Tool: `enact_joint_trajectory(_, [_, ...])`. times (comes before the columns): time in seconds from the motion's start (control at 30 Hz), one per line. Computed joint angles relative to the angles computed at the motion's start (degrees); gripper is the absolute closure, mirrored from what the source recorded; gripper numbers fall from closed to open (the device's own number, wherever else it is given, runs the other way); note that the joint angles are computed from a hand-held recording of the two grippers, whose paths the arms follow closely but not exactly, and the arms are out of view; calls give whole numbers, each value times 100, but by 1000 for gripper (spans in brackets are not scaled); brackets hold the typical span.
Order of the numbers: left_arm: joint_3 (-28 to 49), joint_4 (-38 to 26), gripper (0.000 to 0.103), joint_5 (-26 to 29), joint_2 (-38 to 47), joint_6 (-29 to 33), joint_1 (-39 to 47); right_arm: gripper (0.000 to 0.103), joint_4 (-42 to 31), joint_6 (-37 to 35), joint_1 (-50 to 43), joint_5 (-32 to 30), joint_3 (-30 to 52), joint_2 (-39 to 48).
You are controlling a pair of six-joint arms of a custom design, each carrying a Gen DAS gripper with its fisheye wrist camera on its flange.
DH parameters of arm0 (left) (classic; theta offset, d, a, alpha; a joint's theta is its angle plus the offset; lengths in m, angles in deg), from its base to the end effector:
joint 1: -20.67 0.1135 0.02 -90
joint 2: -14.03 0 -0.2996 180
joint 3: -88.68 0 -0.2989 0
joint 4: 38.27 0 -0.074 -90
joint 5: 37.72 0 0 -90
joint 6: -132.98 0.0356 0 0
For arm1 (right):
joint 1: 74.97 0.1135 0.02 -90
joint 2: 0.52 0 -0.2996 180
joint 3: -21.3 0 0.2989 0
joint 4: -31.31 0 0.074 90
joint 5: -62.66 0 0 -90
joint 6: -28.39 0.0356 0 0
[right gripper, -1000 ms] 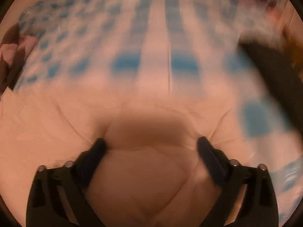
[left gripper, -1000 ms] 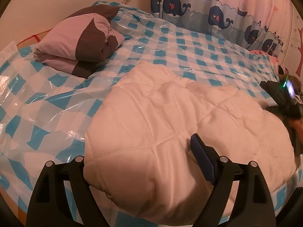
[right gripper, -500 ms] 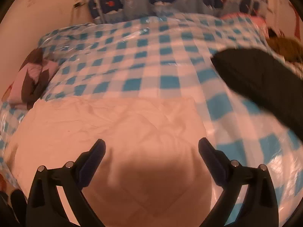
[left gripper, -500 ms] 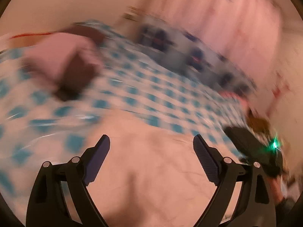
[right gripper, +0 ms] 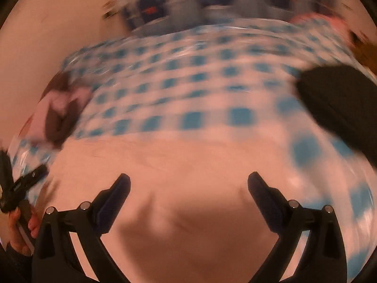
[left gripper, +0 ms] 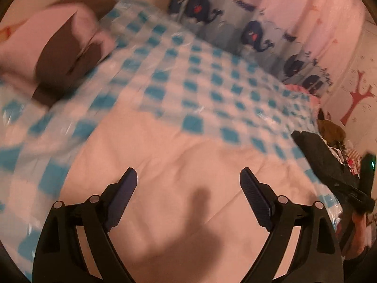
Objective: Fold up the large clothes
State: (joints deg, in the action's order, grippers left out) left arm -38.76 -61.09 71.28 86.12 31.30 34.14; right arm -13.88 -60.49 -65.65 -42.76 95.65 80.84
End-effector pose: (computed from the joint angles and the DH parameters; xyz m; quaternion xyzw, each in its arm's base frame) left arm 0.2839 0.0561 0.2261 -0.1314 0.8951 -0.1447 0.4007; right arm 0.3321 0.0641 0.2876 -0.1104 0.9320 0.1556 0.3081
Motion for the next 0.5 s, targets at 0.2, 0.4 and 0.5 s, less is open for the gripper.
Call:
enact_joint_trajectory(0.2, [824,317,18,-878,1402,183,-501,7,-541,-189,1624,1346,1863,2666])
enact_joint_trajectory(0.4, [716,648,18,-242,1987,-33,36,7,-758,-81,1179,560,1887,2560])
enact_joint_trajectory(0.5, [692,707,18,-312,2017,-38,-8,7,-275,-248,433,849,1010,1435])
